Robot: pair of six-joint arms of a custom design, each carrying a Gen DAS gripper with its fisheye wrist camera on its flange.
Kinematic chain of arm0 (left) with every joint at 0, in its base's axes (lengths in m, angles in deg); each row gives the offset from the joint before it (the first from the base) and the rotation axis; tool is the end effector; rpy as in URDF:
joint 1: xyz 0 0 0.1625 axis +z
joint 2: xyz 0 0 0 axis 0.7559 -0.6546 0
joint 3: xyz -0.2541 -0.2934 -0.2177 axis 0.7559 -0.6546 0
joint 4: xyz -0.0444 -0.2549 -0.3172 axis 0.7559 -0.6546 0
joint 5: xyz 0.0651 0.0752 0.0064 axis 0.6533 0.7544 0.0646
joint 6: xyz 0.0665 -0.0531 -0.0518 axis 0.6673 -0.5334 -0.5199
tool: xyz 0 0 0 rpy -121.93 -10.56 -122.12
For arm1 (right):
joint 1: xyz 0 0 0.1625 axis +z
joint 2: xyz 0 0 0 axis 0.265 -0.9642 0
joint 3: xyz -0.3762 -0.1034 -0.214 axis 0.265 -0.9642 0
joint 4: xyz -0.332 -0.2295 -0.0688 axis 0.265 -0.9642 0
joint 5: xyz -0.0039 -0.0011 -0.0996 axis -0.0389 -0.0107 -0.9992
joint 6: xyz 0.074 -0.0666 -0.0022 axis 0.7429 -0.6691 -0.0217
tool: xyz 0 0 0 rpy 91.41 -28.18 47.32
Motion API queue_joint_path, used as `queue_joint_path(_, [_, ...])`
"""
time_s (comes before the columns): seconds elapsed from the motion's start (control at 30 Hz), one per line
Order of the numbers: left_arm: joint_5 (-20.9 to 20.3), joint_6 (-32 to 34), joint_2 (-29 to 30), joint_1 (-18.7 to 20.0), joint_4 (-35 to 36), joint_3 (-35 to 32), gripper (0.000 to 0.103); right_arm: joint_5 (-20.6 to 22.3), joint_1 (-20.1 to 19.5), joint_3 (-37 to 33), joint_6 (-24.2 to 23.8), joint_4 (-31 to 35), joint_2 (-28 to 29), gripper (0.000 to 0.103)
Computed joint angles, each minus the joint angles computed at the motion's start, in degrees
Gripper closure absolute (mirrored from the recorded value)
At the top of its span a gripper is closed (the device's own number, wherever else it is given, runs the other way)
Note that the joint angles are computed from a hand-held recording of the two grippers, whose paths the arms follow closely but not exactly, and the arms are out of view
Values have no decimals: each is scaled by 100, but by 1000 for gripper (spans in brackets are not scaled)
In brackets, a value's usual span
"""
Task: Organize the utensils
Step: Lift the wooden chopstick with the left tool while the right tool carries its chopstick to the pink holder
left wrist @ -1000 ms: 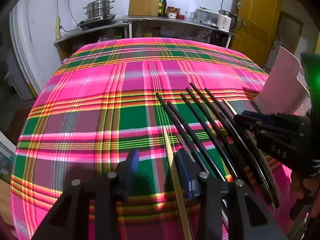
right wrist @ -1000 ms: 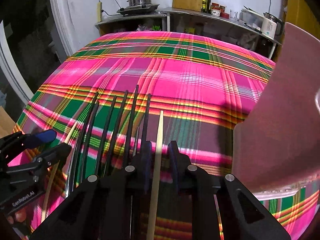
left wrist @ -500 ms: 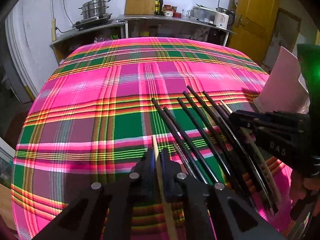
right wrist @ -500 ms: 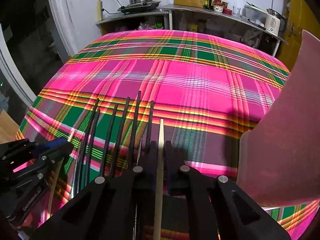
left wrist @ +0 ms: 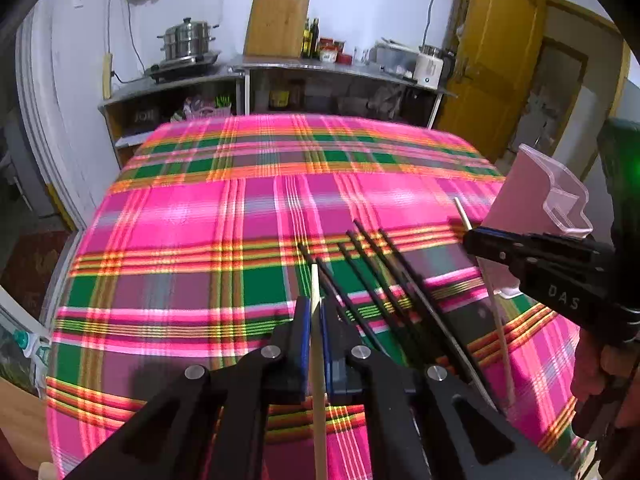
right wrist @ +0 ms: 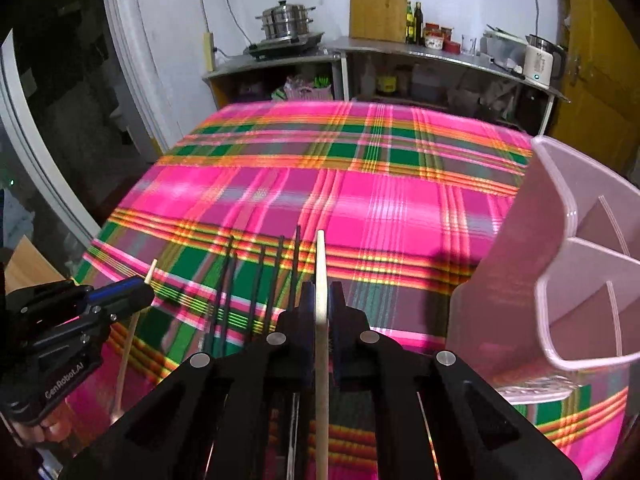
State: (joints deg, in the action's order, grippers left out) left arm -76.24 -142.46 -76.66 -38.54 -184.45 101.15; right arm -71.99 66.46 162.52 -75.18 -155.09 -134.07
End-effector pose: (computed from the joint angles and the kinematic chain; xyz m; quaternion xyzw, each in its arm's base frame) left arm -0.3899 -0.2802 0.0049 0.1593 0.8929 -0.3103 0.2845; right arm 0.0612 -0.3347 0.3375 0.2554 -0.9006 0.2418 0.2554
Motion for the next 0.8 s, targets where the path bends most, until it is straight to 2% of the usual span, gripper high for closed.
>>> queue_joint_path(0.3, [83,-97,-360,-305,319,-36,98,218,103,-95,94,650,-753,96])
queue_joint_path(0.8, [38,-41,-714,-751,713,-320,98,862,-106,-235,-17,1763,-2178,96])
